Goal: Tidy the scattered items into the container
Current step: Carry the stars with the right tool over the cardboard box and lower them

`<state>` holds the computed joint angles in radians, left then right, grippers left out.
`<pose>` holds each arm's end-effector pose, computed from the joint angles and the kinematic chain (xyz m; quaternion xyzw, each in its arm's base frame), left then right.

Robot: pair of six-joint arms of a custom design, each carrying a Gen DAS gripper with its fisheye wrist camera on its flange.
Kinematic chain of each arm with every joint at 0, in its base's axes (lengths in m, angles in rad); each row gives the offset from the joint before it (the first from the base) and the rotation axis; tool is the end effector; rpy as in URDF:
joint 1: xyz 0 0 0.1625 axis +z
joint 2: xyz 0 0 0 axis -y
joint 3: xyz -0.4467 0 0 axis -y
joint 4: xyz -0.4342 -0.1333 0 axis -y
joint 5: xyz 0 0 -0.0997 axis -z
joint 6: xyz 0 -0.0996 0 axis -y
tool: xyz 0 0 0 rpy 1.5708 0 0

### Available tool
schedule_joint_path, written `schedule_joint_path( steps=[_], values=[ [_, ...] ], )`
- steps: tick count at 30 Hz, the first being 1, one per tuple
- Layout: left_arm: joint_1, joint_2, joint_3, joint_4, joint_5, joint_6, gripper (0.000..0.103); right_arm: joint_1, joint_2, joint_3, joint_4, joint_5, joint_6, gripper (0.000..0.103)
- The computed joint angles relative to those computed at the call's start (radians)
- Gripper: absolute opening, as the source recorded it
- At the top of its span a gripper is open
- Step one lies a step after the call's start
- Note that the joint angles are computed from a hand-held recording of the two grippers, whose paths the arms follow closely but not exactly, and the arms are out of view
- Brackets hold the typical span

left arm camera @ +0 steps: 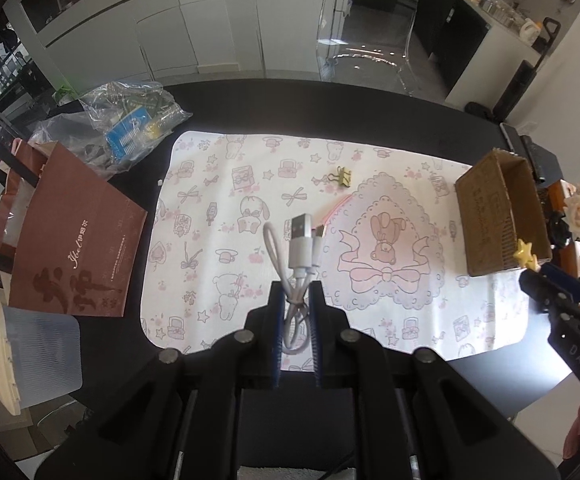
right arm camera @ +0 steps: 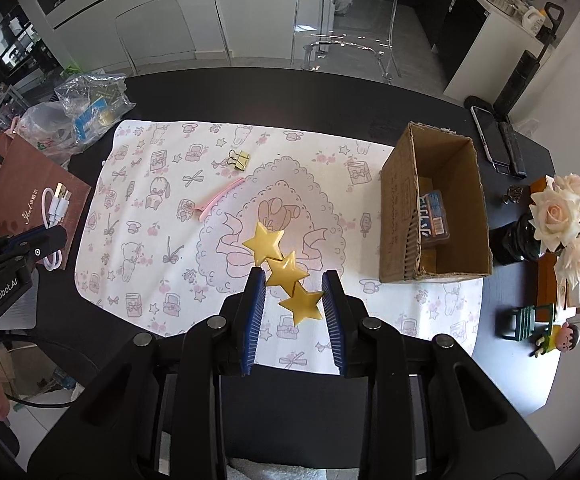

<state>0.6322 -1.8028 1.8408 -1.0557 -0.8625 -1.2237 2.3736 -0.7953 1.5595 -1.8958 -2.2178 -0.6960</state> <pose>-0.1865 -0.3822 0.4640 -0.0345 0.9066 -0.1740 0.3829 0.5419 -0.4215 0.0667 0.6811 -0.6303 -0.1897 0.3208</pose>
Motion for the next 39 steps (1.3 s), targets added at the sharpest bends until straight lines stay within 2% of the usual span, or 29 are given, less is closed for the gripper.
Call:
schedule_joint_path(
  steps=[4,5,7,13,17,27,39],
  values=[
    [-0.041,-0.009,-0.012,0.05,-0.011,-0.057,0.012,-0.002,0.019,-0.075,0.032,0.006,-0.005,0.03],
    [-0.048,-0.012,-0.014,0.057,-0.016,-0.068,0.012,-0.006,0.01,-0.04,0.02,0.007,-0.002,0.03],
    [-0.059,-0.014,-0.016,0.068,-0.022,-0.086,0.012,-0.003,0.003,-0.046,0.033,0.015,0.009,0.03],
    [-0.089,-0.02,-0.021,0.092,-0.033,-0.123,0.012,-0.002,0.042,-0.168,0.108,0.034,0.033,0.03],
    [-0.095,-0.022,-0.016,0.085,-0.041,-0.116,0.012,-0.008,0.049,-0.226,0.143,0.029,0.025,0.03],
    [-0.08,0.012,-0.017,0.022,-0.037,-0.048,0.012,-0.013,0.051,-0.216,0.12,0.024,0.039,0.03],
    [-0.044,0.081,-0.027,-0.067,-0.029,0.022,0.012,-0.034,0.106,-0.297,0.137,0.0,0.053,0.03]
  ],
)
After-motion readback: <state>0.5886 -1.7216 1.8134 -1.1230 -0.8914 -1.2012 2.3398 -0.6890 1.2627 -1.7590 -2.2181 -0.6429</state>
